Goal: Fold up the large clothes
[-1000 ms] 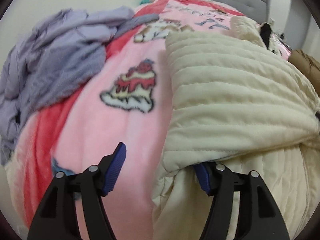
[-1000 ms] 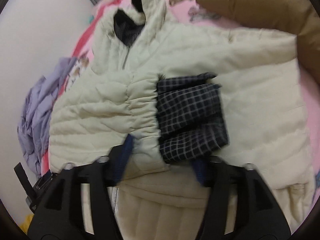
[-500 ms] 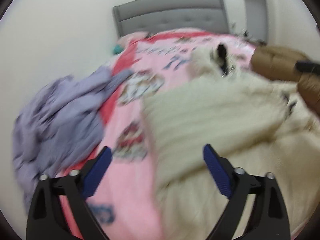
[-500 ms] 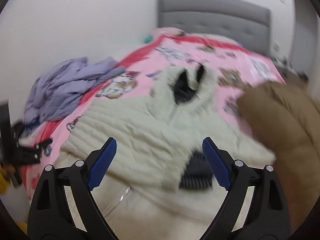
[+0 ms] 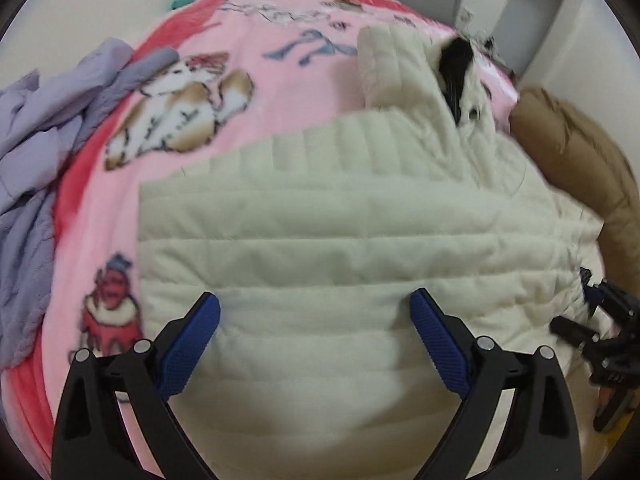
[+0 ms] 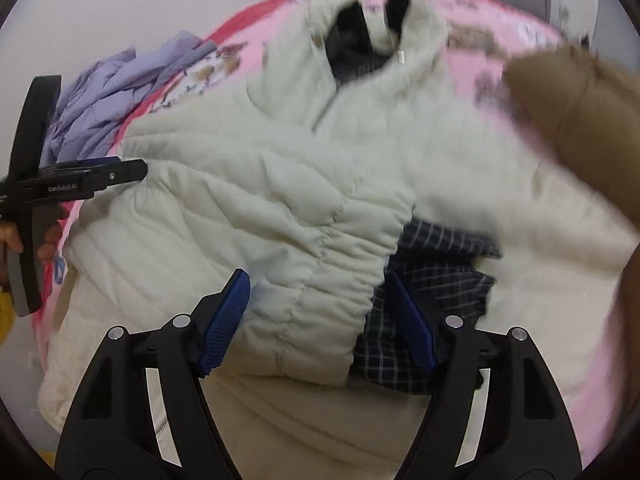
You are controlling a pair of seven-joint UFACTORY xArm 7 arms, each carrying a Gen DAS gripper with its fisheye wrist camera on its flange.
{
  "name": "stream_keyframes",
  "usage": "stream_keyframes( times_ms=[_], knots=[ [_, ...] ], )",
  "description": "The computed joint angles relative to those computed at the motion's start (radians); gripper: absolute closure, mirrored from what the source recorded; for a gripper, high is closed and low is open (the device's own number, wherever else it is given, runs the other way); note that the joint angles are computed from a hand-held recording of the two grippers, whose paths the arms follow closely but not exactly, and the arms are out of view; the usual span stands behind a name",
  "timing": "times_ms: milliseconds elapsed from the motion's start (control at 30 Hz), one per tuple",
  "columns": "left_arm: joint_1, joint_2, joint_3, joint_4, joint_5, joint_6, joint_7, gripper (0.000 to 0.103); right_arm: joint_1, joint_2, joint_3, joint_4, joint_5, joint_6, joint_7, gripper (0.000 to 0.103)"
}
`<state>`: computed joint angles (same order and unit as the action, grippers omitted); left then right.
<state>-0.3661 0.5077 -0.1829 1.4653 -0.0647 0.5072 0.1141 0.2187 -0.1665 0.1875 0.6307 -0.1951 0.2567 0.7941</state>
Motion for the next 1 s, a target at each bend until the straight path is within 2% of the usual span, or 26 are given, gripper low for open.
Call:
stream_keyframes(
  times_ms=[100,167,267,333,433,500,567,633,700,767,900,1000],
  knots=[
    [-0.026,0.001,0.019,-0.024,0.052,-0.031,0.000,0.009,-0.039,0.008,0.038,-0.023,-0.076,-0.035,0.106,0.036],
    [-0.021,0.032,0.016,0.020,0.042,0.017,-0.006,0.008,-0.062,0.036,0.069,0.001,-0.181,-0.003,0.183,0.036],
    [-0.058,0.056,0.049,0.049,0.097,0.028,-0.037,0.007,-0.029,0.066,0.041,0.035,-0.188,0.044,0.189,0.035],
    [-0.064,0.044,0.055,0.029,0.117,-0.004,-0.053,0.006,-0.003,0.064,0.017,0.050,-0.156,0.071,0.147,0.035],
    [-0.062,-0.030,0.064,-0.056,0.131,-0.078,-0.087,0.006,-0.009,0.009,0.022,0.045,-0.213,0.085,0.201,0.034],
    [-0.069,-0.094,0.079,-0.127,0.156,-0.124,-0.129,0.006,-0.051,-0.062,0.070,0.025,-0.362,0.058,0.305,0.034],
    [-0.124,-0.175,0.147,-0.229,0.266,-0.211,-0.240,0.006,-0.098,-0.115,0.123,0.004,-0.469,-0.019,0.339,0.026],
    [-0.115,-0.221,0.135,-0.285,0.304,-0.243,-0.265,0.006,-0.064,-0.104,0.109,0.013,-0.443,-0.048,0.269,0.027],
    [-0.060,-0.242,0.065,-0.317,0.242,-0.219,-0.202,0.006,-0.028,-0.061,0.101,0.039,-0.383,-0.035,0.183,0.027],
    [-0.067,-0.219,0.069,-0.307,0.257,-0.162,-0.220,0.006,0.012,0.011,0.086,0.079,-0.310,0.040,0.093,0.028],
    [-0.065,-0.153,0.070,-0.268,0.265,-0.141,-0.227,0.004,0.030,0.077,0.063,0.086,-0.350,0.024,0.080,0.026],
    [-0.066,-0.128,0.065,-0.213,0.267,-0.080,-0.206,0.004,0.073,0.086,0.023,0.095,-0.232,0.029,-0.072,0.025]
  ],
)
